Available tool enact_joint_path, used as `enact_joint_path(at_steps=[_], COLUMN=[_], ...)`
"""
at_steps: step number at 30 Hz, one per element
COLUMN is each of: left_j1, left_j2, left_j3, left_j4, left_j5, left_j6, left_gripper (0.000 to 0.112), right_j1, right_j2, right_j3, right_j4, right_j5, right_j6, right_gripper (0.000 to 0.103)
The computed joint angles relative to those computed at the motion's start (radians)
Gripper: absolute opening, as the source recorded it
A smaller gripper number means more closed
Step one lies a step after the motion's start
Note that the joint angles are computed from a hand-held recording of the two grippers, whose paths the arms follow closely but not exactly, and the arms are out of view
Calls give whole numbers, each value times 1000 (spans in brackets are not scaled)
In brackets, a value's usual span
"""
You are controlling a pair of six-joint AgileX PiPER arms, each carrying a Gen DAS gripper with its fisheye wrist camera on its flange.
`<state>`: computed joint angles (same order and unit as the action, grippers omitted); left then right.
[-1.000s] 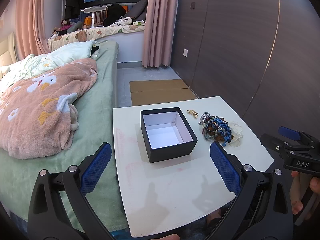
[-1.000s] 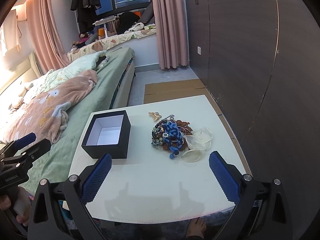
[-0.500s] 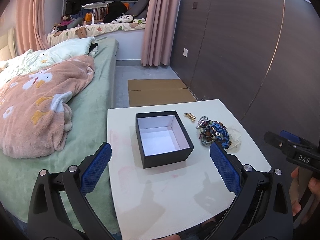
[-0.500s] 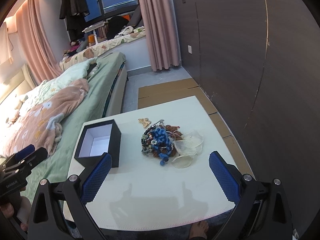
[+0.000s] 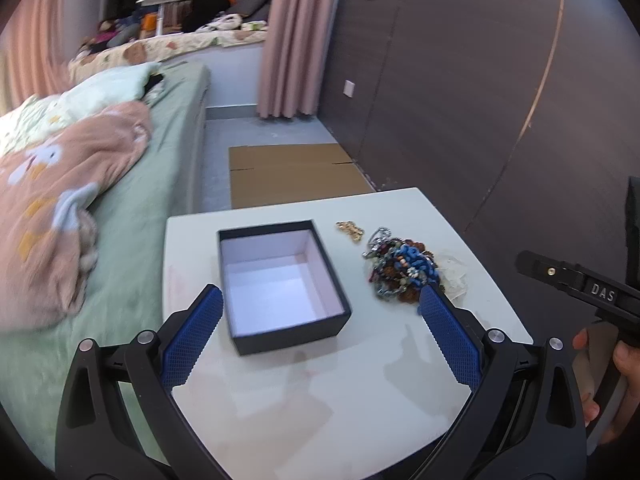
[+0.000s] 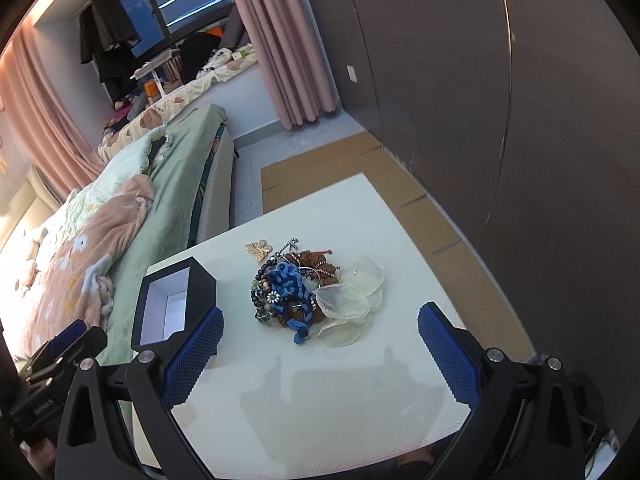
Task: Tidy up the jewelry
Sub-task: 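Grasp the blue knotted bracelet with the left gripper while the right gripper grasps the clear plastic bag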
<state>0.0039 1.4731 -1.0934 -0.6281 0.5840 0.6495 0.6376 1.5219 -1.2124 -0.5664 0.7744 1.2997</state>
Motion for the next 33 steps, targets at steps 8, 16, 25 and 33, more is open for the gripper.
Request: enact_joint_path(at_steps=[8, 16, 25, 33], left_j1=[-89, -145, -180, -200], left_j2=[91, 241, 321, 318], left_j3=[-141, -328, -335, -317], left_j4=[121, 132, 121, 118], left_j5=[32, 107, 66, 48], left_j6=[-112, -138, -155, -153], left_gripper=[98, 89, 86, 86], right_j1=[-130, -260, -283, -298], right_j2=[42, 150, 289, 348], right_j3=[-1, -33, -84, -106], right_j4=[184, 491, 646, 709], right_j5=[-112, -161, -161, -165], right_j6=[-120, -359, -470, -540], right_gripper=[83, 63, 55, 12])
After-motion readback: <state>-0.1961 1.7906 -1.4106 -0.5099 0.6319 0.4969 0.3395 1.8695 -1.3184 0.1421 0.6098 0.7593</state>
